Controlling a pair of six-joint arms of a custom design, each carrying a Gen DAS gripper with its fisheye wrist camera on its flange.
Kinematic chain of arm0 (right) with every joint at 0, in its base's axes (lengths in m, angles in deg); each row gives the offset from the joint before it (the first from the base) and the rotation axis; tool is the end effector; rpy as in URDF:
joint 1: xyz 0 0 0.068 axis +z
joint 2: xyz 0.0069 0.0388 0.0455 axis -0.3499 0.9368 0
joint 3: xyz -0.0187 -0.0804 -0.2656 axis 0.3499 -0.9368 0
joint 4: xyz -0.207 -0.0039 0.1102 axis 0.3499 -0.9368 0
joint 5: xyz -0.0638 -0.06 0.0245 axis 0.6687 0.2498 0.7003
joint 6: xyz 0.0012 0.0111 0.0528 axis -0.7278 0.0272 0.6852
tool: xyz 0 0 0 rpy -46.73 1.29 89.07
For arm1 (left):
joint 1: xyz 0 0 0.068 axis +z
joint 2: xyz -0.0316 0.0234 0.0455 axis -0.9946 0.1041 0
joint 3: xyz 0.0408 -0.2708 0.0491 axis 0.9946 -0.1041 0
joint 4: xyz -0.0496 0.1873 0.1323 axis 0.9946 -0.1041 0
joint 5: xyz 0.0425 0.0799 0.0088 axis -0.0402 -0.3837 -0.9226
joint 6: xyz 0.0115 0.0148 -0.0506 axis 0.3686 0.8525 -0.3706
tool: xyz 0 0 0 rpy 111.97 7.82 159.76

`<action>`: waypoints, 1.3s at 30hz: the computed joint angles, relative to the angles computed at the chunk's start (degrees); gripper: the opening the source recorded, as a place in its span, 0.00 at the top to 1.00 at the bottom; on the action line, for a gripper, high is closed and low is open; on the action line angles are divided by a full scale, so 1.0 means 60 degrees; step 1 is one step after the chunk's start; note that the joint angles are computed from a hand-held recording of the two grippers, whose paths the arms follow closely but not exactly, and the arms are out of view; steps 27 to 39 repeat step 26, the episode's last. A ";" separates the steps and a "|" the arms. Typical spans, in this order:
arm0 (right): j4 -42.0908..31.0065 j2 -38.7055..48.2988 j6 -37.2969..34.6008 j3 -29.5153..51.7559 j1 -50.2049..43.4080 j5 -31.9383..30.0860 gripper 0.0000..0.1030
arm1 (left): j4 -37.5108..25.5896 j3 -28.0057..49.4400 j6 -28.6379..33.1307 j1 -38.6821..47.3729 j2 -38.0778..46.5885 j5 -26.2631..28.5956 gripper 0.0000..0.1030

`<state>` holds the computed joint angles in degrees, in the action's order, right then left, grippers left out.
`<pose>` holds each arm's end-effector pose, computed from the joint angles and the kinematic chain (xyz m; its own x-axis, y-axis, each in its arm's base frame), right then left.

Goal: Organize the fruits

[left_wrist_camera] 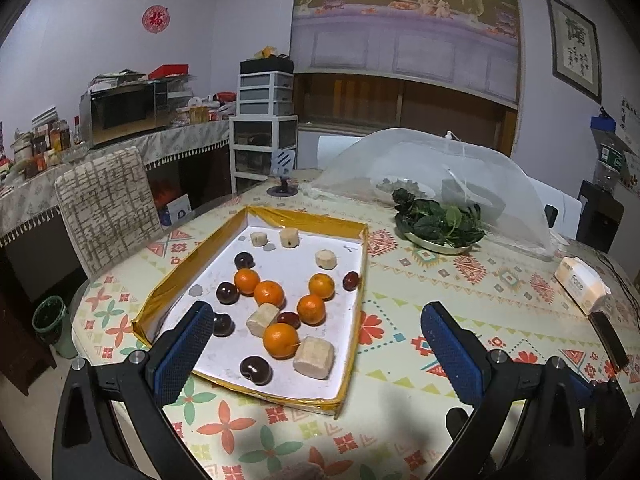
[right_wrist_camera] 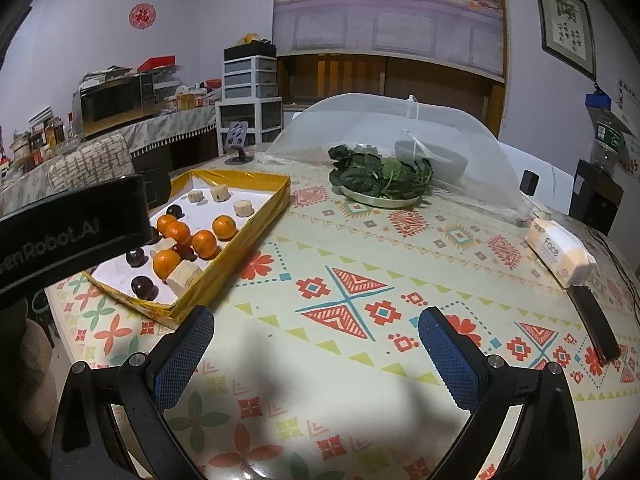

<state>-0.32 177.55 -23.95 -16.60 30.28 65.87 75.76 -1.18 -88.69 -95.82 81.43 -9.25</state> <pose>0.1887 0.1883 0.1421 -0.5438 0.1403 -0.8274 0.2698 0.9628 -0.0141 0.2719 -0.0612 0.1664 -0.4853 0.0927 -0.8694 0.3009 0.9513 -0.0665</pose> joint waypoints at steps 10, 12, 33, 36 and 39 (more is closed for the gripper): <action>0.0554 0.1062 -0.1667 0.1253 -0.0604 -0.0795 0.00 | 0.0199 0.0630 0.0208 0.1174 0.0653 0.0652 0.00; 0.0629 0.1221 -0.2018 0.1541 -0.0612 -0.0806 0.00 | 0.0227 0.0704 0.0204 0.1355 0.0650 0.0658 0.00; 0.1473 0.1072 -0.2867 0.1332 -0.0768 -0.0913 0.00 | -0.0867 0.1440 0.0077 0.1440 0.0661 0.0682 0.00; 0.1473 0.1072 -0.2867 0.1332 -0.0768 -0.0913 0.00 | -0.0867 0.1440 0.0077 0.1440 0.0661 0.0682 0.00; 0.1473 0.1072 -0.2867 0.1332 -0.0768 -0.0913 0.00 | -0.0867 0.1440 0.0077 0.1440 0.0661 0.0682 0.00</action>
